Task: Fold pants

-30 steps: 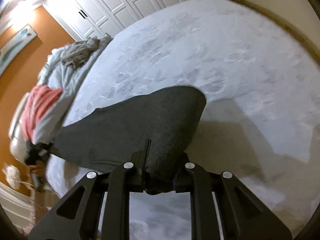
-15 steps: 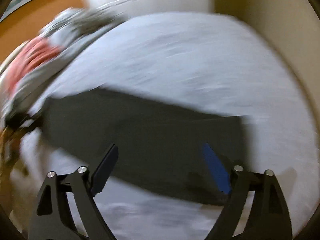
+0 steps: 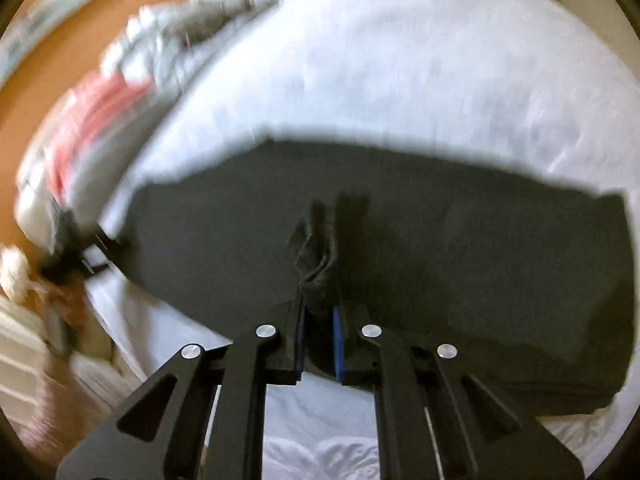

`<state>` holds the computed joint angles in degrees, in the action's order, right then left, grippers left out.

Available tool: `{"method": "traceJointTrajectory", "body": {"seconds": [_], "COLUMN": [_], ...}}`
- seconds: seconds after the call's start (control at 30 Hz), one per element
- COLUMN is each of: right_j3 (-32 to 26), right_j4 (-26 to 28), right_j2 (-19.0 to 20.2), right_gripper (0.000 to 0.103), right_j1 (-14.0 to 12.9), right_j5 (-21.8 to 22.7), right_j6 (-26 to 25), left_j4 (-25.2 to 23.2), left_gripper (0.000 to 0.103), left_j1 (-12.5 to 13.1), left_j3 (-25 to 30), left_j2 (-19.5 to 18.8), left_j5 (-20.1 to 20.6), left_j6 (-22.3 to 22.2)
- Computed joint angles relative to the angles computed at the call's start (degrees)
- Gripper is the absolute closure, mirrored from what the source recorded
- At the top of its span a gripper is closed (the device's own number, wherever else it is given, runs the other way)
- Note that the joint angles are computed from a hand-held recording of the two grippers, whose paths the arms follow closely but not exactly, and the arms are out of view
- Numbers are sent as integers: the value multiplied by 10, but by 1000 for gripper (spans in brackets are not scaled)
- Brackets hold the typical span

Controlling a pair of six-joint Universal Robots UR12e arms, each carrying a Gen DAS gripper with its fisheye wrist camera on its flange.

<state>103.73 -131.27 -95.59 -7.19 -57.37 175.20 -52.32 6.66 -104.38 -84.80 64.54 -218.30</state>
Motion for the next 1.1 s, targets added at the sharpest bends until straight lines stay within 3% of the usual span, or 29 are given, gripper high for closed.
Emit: {"method": "traceJointTrajectory", "body": {"seconds": [0.07,0.23,0.3,0.37,0.43,0.47,0.53,0.57,0.7,0.8,0.9,0.97,1.1], "right_j3": [4,-23,-32,-31,-13,-6,-2,0,1,8,10,8,5], "right_j4": [-50,58,68,65,4,-20,-44,-47,-49,-67,-61,-43,-28], "right_j2": [1,57,54,40,18,10,2,-3,-9,-12,-8,-3,10], "right_gripper": [94,87,84,78,47,43,41,41,41,40,35,35,35], "right_j1": [11,74,72,55,34,26,10,0,-21,-21,-17,-9,12], "right_j5": [-2,-131,-129,-95,-82,-88,-98,-104,-109,-99,-102,-116,-170], "right_j6": [6,-73,-81,-70,-36,-21,6,20,33,39,24,12,-2], "left_j4": [2,4,3,12,14,17,36,44,105,135,154,115,-50], "left_gripper": [82,82,73,71,71,71,74,92,94,96,95,89,87], "left_j1": [-2,-10,-8,-2,-1,-1,2,3,-6,-35,-86,-113,-170], "left_j3": [3,9,9,3,2,0,-6,-8,-7,16,47,70,121], "left_j2": [-4,-6,-6,-5,-5,-6,-6,-5,4,5,-7,-24,-75], "left_j5": [4,16,9,-8,-9,-10,-24,-26,-22,-7,10,5,25], "left_j6": [-4,-13,-19,-31,-33,-35,-41,-42,-38,-2,64,113,190]}}
